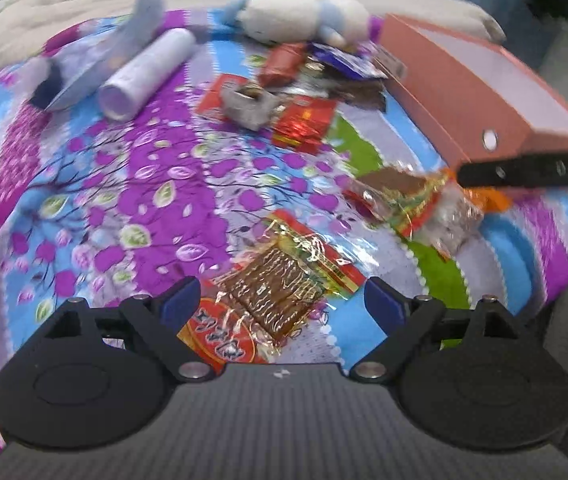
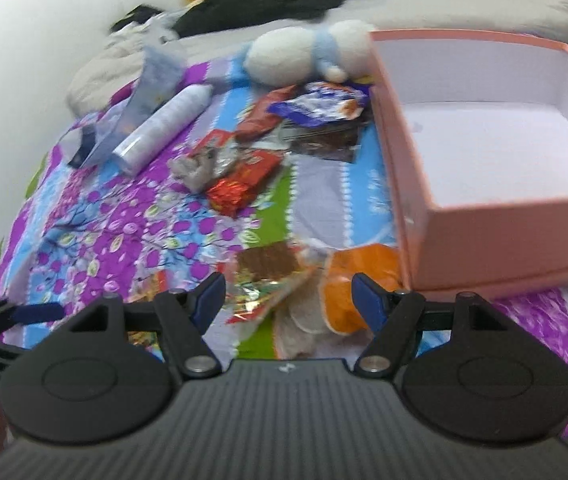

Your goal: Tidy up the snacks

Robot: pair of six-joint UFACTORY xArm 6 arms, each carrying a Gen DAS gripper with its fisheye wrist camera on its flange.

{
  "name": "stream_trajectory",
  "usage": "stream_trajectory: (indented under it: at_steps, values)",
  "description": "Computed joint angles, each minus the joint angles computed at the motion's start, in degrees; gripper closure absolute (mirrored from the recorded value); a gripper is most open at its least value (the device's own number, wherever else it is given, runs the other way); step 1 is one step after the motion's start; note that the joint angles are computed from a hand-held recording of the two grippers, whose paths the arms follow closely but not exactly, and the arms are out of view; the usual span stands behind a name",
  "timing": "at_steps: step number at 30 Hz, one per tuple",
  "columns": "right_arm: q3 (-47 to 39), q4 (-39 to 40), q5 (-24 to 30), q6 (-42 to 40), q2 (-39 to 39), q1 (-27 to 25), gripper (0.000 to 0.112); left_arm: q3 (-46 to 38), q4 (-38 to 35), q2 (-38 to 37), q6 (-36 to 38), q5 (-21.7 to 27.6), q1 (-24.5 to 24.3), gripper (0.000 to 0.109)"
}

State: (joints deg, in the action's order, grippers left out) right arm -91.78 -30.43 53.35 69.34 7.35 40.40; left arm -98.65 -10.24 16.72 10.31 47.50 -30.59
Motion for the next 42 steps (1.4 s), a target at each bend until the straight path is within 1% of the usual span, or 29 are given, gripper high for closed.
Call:
stream_trajectory:
  at_steps: [1,3,6,8,10,13,16,19,21,22,26,28,29,30,32,35,36,38,39,42]
  values:
    - [-0.8,1.2,-0.2,-1.8,0.8,-0.4,0.041,-0.3,0.5,0.5,1.4,0.0,-0.2,0.017]
    - [-2.0,3.6,-0.9,-4.9,2.2,-1.2,0.041,-2.1,3.0,2.0,4.1,1.7,-0.8,0.017]
    - [-3.8,5.9,-0.8,-8.0,4.1,-2.2,0.041,-3.7,2.9,3.5,9.5,3.3,-0.8,0.017]
    - [-4.1,6.5,-1.6,-9.2,4.9,-2.8,0.041,-4.6,3.8,4.5,11.2,4.2,-0.8,0.017]
    - [-5.0,7.7,-1.6,-11.2,6.0,-3.4,0.041,-5.8,4.7,5.8,12.2,4.8,-0.6,0.017]
    - [-6.6,9.8,-1.7,-15.0,7.7,-4.3,0.041,-9.7,3.8,9.0,13.1,7.9,0.3,0.017]
    - [-9.5,11.6,-0.2,-19.6,10.3,-4.7,0.041,-12.7,0.6,11.3,14.3,10.4,1.5,0.017]
    - [-11.7,12.7,1.0,-23.1,12.3,-5.0,0.039,-13.5,-1.5,12.1,14.9,10.9,2.2,0.016]
    - [-12.7,13.8,1.3,-24.8,13.3,-5.2,0.032,-13.7,-2.7,12.5,14.8,10.9,2.5,0.016]
    - [-13.0,14.0,1.3,-25.3,13.7,-5.2,0.03,-13.9,-3.1,12.7,14.6,10.8,2.5,0.016]
    - [-14.4,14.5,1.0,-26.1,15.2,-5.1,0.03,-14.2,-4.1,13.3,13.6,10.1,2.7,0.017]
    - [-15.5,16.4,1.5,-27.1,16.3,-5.1,0.032,-13.6,-4.2,13.1,12.9,9.1,2.5,0.018]
    - [-16.2,16.3,2.1,-27.0,16.8,-4.9,0.038,-13.3,-4.2,13.0,12.4,8.7,2.4,0.018]
    - [-17.5,15.3,4.2,-26.7,17.5,-4.5,0.038,-13.1,-4.2,12.9,11.8,8.4,2.3,0.018]
    - [-16.7,14.6,3.3,-25.2,17.2,-4.4,0.039,-12.7,-4.3,12.7,10.8,7.6,2.3,0.024]
    - [-15.3,14.1,2.0,-23.1,16.3,-4.6,0.041,-13.1,-4.5,12.8,8.1,7.5,2.6,0.029]
    - [-14.9,13.9,1.5,-22.9,16.0,-4.6,0.046,-12.9,-4.2,12.7,7.4,7.0,2.5,0.03]
    - [-15.1,12.7,1.4,-23.1,15.9,-4.4,0.051,-12.2,-3.7,12.2,6.4,6.0,2.3,0.04]
    - [-15.6,12.4,1.7,-23.3,16.1,-4.2,0.053,-11.8,-3.5,11.9,5.7,5.5,2.2,0.043]
    - [-16.1,12.2,1.8,-22.7,16.2,-4.1,0.059,-10.9,-2.6,11.3,3.3,4.4,1.9,0.045]
